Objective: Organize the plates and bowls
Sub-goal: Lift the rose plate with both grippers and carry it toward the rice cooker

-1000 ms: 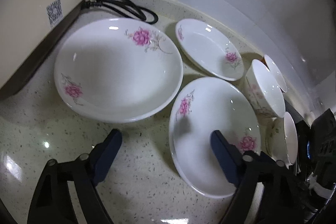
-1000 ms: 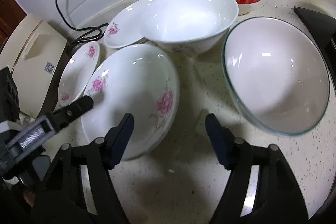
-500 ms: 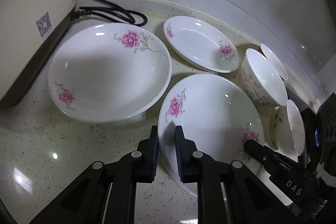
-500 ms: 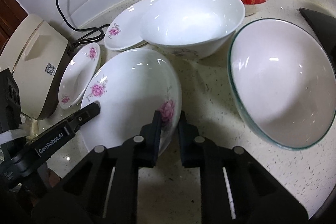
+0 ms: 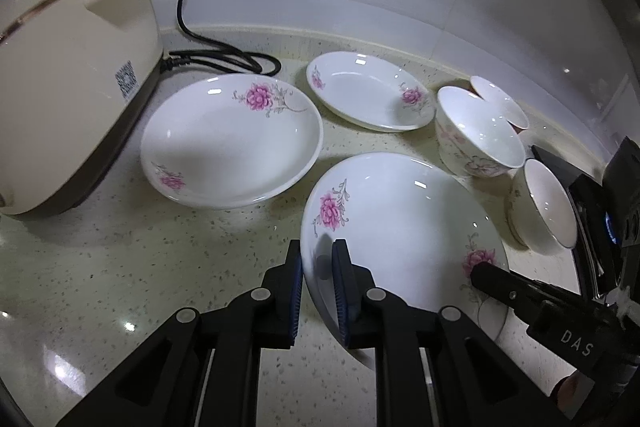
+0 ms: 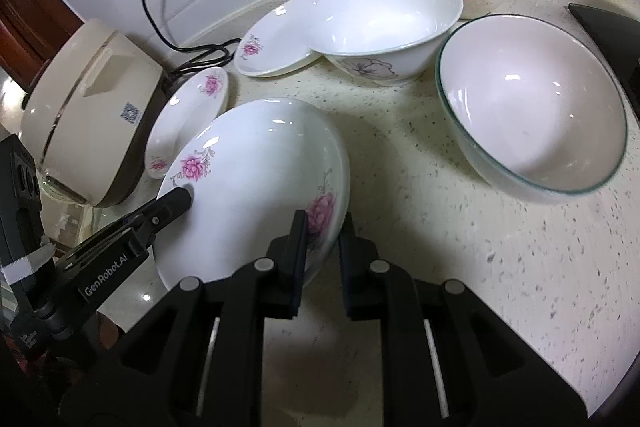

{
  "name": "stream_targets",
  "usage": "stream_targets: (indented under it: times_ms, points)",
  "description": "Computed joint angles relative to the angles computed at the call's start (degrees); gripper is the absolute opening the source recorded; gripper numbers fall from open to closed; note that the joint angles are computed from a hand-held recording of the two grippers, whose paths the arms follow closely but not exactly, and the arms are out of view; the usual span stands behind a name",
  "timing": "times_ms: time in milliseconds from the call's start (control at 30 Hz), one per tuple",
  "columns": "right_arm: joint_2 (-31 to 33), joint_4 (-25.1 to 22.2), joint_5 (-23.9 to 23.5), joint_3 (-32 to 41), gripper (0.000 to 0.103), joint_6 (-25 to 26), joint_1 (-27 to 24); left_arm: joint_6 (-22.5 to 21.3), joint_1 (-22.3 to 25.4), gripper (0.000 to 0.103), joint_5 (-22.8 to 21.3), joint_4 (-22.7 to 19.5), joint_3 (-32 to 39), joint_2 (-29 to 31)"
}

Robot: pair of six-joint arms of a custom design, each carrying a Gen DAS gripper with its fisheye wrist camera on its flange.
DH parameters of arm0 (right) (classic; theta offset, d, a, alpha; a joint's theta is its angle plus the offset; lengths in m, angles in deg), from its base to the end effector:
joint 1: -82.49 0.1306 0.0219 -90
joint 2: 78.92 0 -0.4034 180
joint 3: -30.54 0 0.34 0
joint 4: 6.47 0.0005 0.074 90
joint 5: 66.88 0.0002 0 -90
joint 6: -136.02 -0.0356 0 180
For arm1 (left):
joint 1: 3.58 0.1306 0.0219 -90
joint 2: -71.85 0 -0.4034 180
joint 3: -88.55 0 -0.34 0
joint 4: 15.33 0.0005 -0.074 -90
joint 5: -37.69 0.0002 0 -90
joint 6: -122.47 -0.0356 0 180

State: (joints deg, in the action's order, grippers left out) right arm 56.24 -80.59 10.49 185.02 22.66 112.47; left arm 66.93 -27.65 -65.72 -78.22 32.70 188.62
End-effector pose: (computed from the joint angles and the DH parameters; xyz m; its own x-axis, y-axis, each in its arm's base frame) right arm 0.5952 0.3518 0.4386 -0.8864 -0.0647 -0.4583 -0.2672 0.8800 0.3926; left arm 0.5529 -0.2385 0.4448 -0.7771 -0.2557 -0.5751 -0.1976 0.9667 -0.1628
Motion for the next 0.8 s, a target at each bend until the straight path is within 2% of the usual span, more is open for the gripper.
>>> stream_targets:
  times_ms: [367, 567, 800]
  points:
    - [-6.74, 5.19, 1.66, -8.21, 0.018, 0.33, 0.45, -0.76, -2.75, 0.016, -4.42, 1.05, -1.15, -3.12]
    - [-7.24, 5.23, 1.65, -7.89, 0.018, 1.41, 1.79, 0.76, -2.9, 0.016, -6.16, 2.19, -4.85, -6.36]
    - [-5.51, 3.3, 0.51, -3.94, 0.018, 2.51, 3.88, 3.19, -2.13, 0.016, -8.05, 2.47, -9.52, -10.31]
